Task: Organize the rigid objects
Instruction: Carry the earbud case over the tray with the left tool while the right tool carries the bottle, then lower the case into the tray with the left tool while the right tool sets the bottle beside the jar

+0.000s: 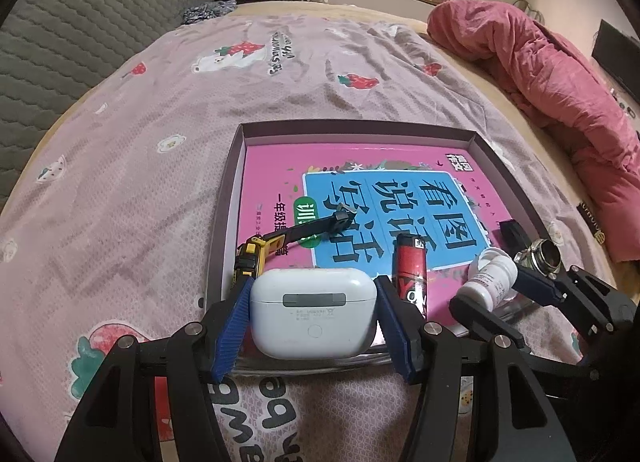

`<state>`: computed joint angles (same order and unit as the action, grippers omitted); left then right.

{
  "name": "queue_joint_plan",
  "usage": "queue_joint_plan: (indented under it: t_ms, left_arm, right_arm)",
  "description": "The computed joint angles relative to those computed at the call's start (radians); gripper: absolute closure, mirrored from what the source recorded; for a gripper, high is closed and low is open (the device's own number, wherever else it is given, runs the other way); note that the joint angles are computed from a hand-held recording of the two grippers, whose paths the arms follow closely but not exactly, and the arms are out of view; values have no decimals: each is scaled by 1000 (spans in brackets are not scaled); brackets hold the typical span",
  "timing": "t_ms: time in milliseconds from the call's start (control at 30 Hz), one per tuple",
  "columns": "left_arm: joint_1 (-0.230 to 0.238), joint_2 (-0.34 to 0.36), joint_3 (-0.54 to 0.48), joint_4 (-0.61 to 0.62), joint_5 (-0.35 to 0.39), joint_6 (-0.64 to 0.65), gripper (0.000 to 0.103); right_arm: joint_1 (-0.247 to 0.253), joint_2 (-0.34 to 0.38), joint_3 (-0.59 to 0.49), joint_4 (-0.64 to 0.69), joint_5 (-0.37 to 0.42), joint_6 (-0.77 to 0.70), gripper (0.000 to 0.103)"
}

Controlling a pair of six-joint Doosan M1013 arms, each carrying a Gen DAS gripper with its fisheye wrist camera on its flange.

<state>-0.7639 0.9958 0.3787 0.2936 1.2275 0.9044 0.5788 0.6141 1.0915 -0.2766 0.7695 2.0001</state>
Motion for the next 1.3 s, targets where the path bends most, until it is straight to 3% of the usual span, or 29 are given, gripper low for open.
queue_joint_plan:
  t_ms: [567,1300]
  left_arm:
    - [-13,51,-96,-28,47,55,41]
    - [-16,80,-150,10,118,44,41]
  right_arm:
    - [-10,10,-10,-17,33,30,57]
    - [-3,40,-73,-34,140,-12,57]
